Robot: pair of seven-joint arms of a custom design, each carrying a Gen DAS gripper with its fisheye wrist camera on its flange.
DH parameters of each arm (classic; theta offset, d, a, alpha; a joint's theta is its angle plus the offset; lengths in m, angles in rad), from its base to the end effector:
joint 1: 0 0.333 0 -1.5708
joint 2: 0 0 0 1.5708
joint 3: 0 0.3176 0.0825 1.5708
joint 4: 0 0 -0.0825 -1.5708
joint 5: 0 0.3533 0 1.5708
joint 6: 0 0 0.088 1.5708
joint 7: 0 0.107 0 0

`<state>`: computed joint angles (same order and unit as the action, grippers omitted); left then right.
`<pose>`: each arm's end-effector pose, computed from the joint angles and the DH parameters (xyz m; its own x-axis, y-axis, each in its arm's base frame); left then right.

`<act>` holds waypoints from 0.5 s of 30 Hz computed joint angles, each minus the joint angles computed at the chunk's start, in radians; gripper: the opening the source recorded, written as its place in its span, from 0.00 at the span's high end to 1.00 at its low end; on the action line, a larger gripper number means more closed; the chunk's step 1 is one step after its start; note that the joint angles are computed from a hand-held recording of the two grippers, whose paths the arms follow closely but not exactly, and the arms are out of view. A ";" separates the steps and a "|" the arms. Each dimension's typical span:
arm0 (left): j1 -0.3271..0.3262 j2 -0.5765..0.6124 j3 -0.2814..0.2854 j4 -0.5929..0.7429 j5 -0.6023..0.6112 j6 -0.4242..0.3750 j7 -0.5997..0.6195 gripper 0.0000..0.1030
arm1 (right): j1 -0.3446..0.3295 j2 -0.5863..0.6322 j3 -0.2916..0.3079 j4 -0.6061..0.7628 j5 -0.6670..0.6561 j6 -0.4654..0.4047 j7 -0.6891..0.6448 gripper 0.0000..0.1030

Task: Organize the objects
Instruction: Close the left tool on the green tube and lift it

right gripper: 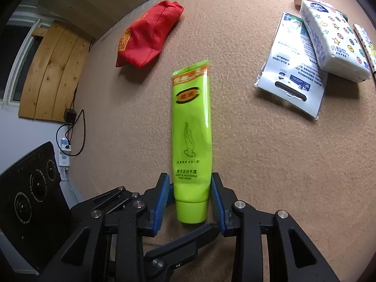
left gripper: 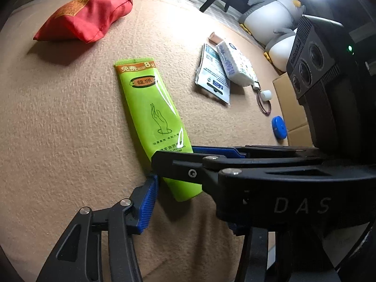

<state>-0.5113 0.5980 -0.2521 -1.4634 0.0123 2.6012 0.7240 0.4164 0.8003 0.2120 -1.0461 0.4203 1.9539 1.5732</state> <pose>0.5537 -0.4708 0.4188 0.0733 -0.8755 0.4775 -0.9443 -0.2150 -0.2492 0.6221 0.4151 0.3987 0.3593 -0.7699 -0.5274 -0.9200 -0.3870 -0.0618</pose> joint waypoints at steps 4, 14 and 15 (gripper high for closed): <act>0.003 -0.007 0.001 -0.012 -0.001 0.000 -0.007 0.60 | -0.011 -0.017 0.004 -0.031 0.011 0.015 -0.012 0.72; -0.035 0.009 0.030 0.068 0.068 -0.062 -0.033 0.60 | -0.032 -0.100 0.004 -0.149 0.037 0.098 -0.048 0.73; -0.038 0.014 0.030 0.086 0.073 -0.071 -0.032 0.60 | -0.036 -0.109 0.004 -0.160 0.041 0.105 -0.052 0.73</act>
<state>-0.5492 0.6121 -0.2218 -1.3779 0.0854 2.5300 0.6921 0.3804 0.6918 0.2158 -1.2058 0.4611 2.0592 1.5211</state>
